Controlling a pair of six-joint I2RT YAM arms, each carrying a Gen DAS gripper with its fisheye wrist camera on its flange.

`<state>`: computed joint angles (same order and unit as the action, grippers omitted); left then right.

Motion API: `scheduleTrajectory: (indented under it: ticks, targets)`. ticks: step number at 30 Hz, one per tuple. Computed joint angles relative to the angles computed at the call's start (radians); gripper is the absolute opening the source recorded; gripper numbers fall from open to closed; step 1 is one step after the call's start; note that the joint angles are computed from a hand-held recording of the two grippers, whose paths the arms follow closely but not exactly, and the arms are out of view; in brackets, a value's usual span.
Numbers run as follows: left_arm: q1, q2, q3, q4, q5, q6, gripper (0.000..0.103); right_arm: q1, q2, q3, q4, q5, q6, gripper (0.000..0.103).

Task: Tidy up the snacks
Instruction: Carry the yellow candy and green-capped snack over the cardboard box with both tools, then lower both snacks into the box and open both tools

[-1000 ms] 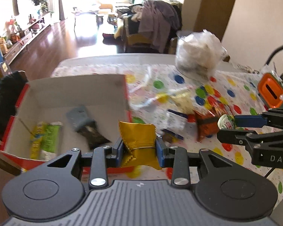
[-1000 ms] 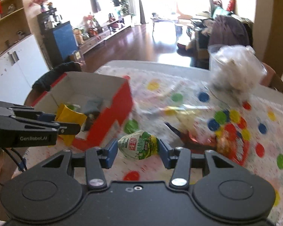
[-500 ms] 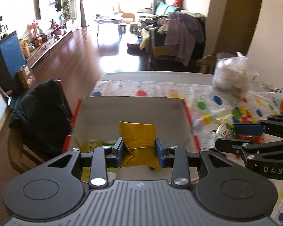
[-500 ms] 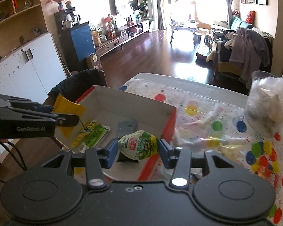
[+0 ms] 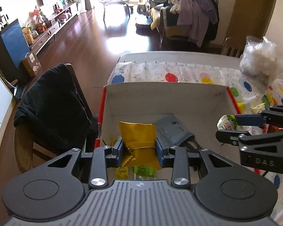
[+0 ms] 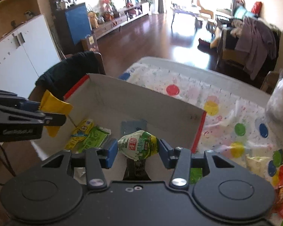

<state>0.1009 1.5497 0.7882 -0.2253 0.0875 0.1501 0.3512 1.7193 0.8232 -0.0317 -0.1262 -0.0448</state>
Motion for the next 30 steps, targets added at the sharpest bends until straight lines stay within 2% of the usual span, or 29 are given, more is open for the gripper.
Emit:
scheduleTrajectory:
  ticks: [5, 14, 21, 30]
  targets:
    - [0.005, 0.132, 0.086, -0.005, -0.003, 0.011, 0.034, 0.023, 0.147, 0.101, -0.005, 0.027, 0.01, 0.046]
    - [-0.003, 0.291, 0.192, -0.037, -0.014, 0.036, 0.034, 0.05, 0.323, 0.258, -0.063, 0.043, 0.029, 0.046]
    - [-0.018, 0.377, 0.257, -0.074, -0.014, 0.047, 0.034, 0.055, 0.373, 0.293, -0.082, 0.058, 0.027, 0.047]
    - [-0.029, 0.397, 0.273, -0.101, -0.015, 0.073, 0.035, 0.047, 0.381, 0.304, -0.123, 0.038, 0.019, 0.05]
